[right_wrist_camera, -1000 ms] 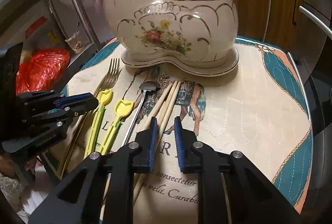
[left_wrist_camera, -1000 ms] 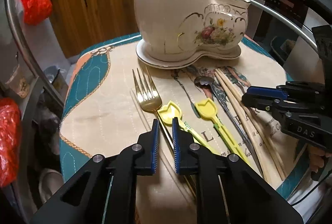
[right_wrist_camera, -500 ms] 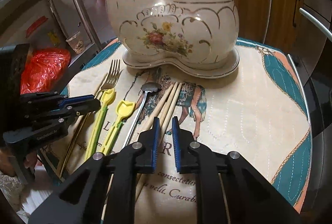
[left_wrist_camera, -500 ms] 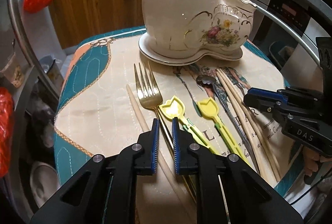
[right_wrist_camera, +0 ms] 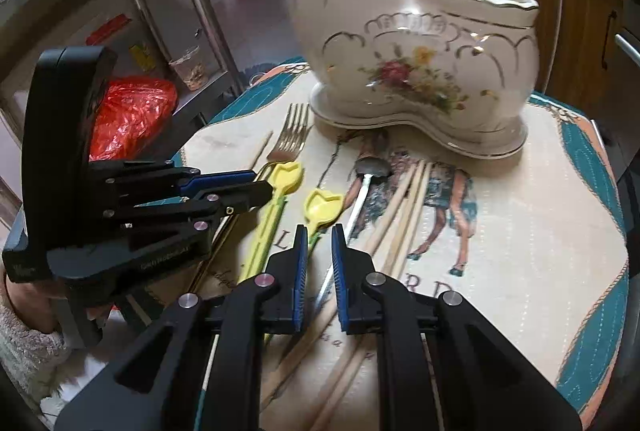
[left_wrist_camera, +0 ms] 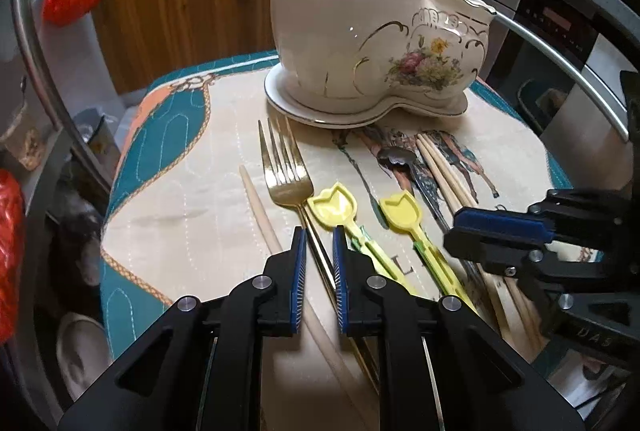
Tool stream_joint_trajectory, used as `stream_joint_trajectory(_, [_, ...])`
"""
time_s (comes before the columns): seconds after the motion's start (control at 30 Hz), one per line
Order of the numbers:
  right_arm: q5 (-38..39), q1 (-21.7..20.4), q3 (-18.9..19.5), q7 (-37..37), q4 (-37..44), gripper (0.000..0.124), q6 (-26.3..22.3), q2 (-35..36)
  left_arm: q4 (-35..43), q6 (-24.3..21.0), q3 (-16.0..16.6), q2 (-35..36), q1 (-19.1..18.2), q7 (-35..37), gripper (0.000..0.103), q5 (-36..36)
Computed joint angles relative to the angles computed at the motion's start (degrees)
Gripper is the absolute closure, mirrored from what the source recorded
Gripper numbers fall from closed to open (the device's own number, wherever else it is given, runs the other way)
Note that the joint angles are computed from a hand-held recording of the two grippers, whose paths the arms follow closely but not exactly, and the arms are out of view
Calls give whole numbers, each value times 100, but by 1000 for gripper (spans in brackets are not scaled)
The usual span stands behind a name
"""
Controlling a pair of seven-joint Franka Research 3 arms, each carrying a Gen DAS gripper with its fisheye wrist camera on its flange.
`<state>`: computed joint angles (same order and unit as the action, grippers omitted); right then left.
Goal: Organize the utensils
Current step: 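Move both open tools back over the remaining cutlery, then grasp the gold fork with the left tool while the right tool grasps a yellow-handled spoon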
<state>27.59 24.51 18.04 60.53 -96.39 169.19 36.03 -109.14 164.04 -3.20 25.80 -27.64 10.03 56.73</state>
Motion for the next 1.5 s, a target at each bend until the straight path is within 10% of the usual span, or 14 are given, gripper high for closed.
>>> stream_joint_trajectory(0.8, [-1531,1112,-1200,1458,267,107,-4,196,22,32,4,24,-21,63,88,-4])
stream_joint_trajectory(1.13, [-300,-439,468,481,-8,114,546,110,2,144,69,21,-23,17,88,-53])
stream_joint_trajectory(1.5, [347,-855,977,-238,-80,114,721,108,654,-1071,-43,315,-267,331,88,-52])
